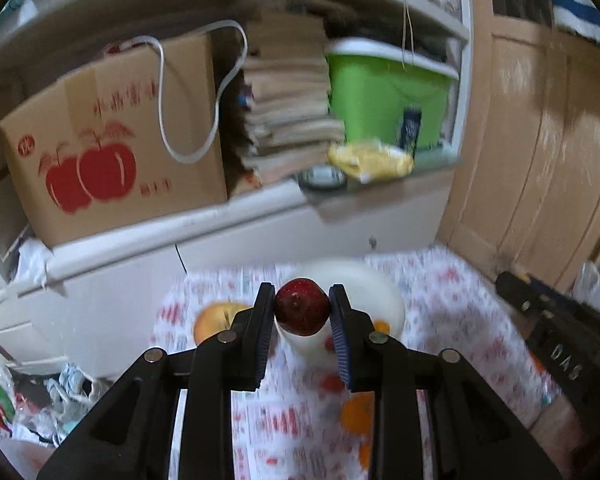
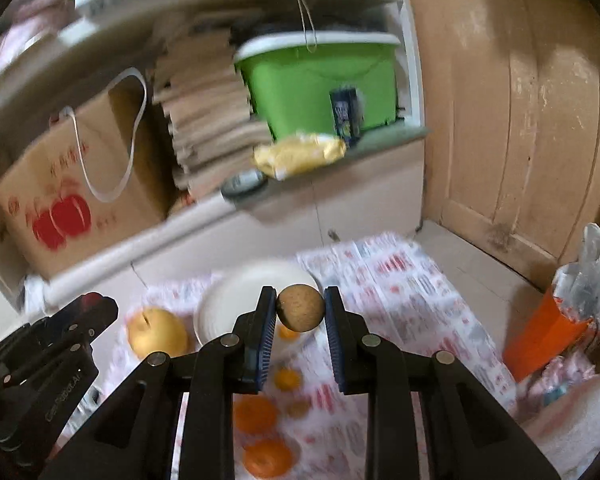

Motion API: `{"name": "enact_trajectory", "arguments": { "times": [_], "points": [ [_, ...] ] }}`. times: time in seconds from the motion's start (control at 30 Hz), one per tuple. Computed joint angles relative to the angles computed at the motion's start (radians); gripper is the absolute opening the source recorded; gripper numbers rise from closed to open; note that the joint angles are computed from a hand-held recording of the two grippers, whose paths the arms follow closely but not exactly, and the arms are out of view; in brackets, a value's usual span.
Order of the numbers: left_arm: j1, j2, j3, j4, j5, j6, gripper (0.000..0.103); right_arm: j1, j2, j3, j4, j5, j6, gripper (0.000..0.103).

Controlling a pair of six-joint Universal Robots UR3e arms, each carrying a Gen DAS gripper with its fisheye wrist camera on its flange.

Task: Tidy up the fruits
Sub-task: 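Lift and carry the red plum and brown fruit over the white plate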

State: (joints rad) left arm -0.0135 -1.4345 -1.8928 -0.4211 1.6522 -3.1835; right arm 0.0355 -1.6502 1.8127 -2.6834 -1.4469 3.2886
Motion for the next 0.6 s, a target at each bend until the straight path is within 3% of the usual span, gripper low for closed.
{"name": "enact_trajectory", "arguments": {
  "times": [0.1,0.33,0.6],
  "points": [
    [0.019,-0.042,0.029,0.032,-0.013,-0.002,0.026,-0.009,0.066,-0.063,-0.031,0.037,0.019,0.026],
    [0.102,-0.171,-0.043,0.141,-0.157,-0.003,0.026,-0.051,0.198,-0.031,-0.122,0.207,-0.105,0.026],
    [0.155,-0.316,-0.062,0.207,-0.311,-0.013,0.026,-0.064,0.37,0.002,-0.214,0.322,-0.104,0.026]
  ]
}}
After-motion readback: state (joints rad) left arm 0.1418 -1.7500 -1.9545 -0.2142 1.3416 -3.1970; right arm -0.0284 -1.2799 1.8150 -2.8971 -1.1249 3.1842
